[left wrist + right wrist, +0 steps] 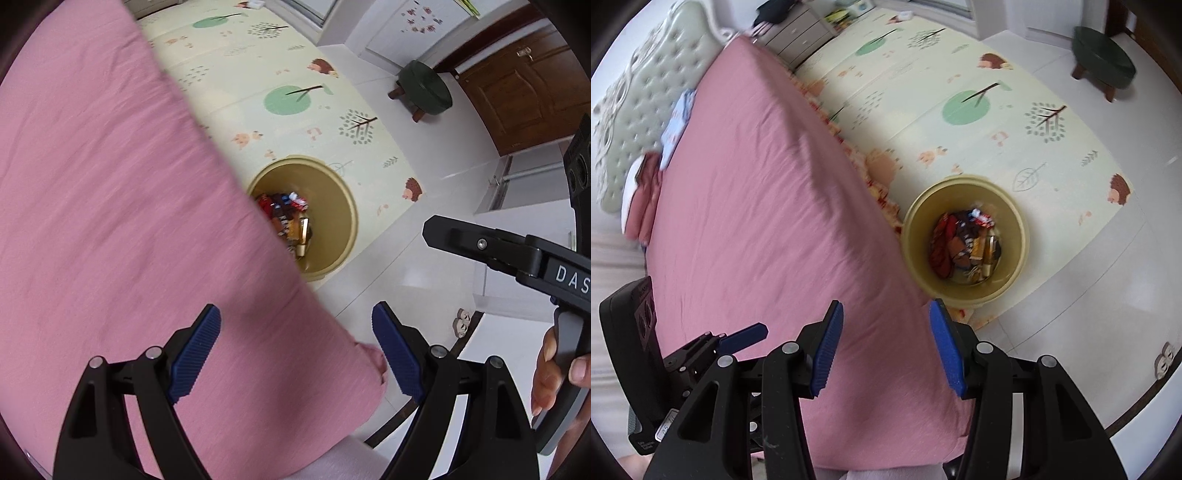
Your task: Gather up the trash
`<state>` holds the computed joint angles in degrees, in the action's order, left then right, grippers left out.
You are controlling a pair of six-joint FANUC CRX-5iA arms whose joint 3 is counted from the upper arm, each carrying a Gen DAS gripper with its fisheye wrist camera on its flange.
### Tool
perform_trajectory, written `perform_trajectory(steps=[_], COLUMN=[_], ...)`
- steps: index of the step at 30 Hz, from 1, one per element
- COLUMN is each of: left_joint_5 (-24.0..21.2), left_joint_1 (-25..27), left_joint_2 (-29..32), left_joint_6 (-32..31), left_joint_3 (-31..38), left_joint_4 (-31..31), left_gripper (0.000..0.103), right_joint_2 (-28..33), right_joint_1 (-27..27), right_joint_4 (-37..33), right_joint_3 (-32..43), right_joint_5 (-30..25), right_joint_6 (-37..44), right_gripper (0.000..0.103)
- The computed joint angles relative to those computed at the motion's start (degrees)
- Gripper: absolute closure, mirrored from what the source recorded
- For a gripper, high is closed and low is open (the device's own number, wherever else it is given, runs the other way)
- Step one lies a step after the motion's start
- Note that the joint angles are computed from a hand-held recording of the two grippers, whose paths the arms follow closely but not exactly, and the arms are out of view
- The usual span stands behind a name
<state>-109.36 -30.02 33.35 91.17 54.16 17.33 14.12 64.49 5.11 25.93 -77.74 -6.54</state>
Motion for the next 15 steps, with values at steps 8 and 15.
perform_trajectory(steps=[8,15], left_joint_5=[3.78,6.18], left_joint_1=[6.11,11.36], left_joint_2=[-13.67,-22.49], left_joint_6=[-0.62,-0.07], left_joint_3=[-18.67,-29.95], left_joint_4=[-2.40,-2.82], left_gripper=[0.020,0.020], right_joint_2=[10.64,21.18], right_joint_1=[1.40,2.19], right_joint_4=[-4.47,-8.56], right_joint_3=[15.86,32.33], right_joint_5=[-4.29,-9.42], right_joint_6=[8.40,14.32], right_gripper=[0.054,0.054])
